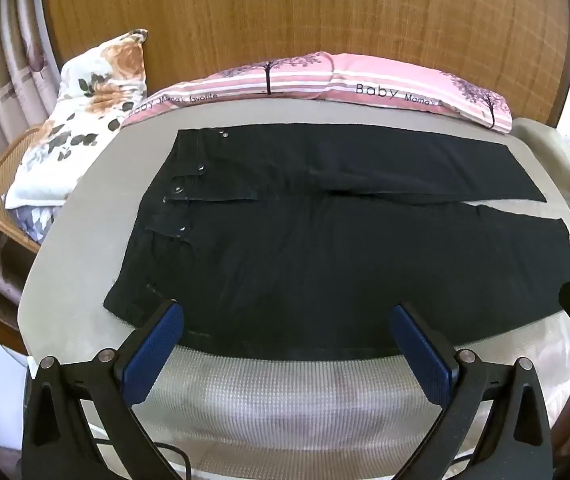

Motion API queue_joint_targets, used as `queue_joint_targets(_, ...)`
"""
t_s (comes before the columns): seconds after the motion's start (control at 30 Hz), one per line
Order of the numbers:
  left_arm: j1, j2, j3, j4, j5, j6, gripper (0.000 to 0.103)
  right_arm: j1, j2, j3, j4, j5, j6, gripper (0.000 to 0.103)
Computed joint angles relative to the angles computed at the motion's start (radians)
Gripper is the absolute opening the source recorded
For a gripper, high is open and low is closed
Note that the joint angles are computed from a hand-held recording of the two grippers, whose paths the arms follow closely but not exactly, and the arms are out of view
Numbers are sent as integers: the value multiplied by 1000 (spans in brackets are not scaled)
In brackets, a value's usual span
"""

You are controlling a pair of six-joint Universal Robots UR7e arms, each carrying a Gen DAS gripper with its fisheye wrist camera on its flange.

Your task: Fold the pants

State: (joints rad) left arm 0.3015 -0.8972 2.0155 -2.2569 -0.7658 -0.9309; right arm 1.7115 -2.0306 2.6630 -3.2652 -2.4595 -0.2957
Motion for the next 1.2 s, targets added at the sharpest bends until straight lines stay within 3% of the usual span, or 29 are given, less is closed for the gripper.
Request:
queue_joint_targets(0.17,-10,5,28,-24,-8,-32,102,-15,-26,16,-13,20,-19,103)
queue_joint_targets(0.27,21,2,12,-18,-53,-13,102,-33,-62,27,-14,36,-51,103)
queue_joint_targets(0.37,20,-9,9,-12,-59,-6,102,-2,-4,4,-17,-23,-59,103)
queue_joint_targets(1.2,13,-1,11,-6,-33,15,102,-21,-17,7,-22,-3,-79,103)
